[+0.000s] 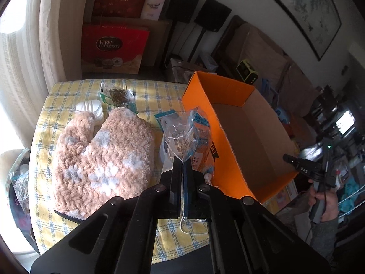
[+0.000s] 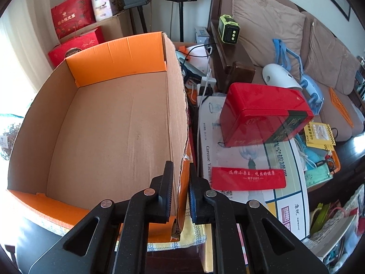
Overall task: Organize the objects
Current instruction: 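Grasp the zip bag of dried food with the left tool and lift, then carry the bag into the orange box and open the left tool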
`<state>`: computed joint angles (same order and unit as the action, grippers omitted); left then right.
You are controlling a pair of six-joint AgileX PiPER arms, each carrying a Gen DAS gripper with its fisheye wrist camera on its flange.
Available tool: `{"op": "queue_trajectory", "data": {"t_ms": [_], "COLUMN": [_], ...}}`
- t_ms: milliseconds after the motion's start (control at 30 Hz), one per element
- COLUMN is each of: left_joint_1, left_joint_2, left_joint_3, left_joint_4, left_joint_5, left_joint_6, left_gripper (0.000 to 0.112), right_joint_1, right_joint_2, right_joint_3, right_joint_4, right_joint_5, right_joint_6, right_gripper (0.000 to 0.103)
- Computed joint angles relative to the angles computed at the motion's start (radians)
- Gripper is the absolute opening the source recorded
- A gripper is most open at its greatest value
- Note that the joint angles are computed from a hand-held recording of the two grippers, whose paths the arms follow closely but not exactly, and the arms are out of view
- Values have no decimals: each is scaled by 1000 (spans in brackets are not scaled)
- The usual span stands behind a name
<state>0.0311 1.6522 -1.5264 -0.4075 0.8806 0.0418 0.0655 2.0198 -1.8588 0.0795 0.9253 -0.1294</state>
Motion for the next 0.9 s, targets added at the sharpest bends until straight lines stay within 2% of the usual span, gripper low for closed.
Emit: {"op": "queue_trajectory", "data": {"t_ms": [300,567,900], "left_joint_1": [-98,-232,-337], "left_joint_2": [47,175,353], "left_joint_3": [-217,-403,-674], "left_joint_4": [51,128,118], "left_joint_5": [40,29,132], "left_joint_6": [-61,-154,-193], "left_gripper": [1,1,1], "right_joint_1": [22,17,18], "right_joint_2": [-12,-19,-22], "right_joint_3": [24,36,46], "right_joint_4": [-47,-32,-34], "right_joint_5": [-29,-42,-50], "right_joint_6": [42,38,44], "right_gripper": [11,11,10]}}
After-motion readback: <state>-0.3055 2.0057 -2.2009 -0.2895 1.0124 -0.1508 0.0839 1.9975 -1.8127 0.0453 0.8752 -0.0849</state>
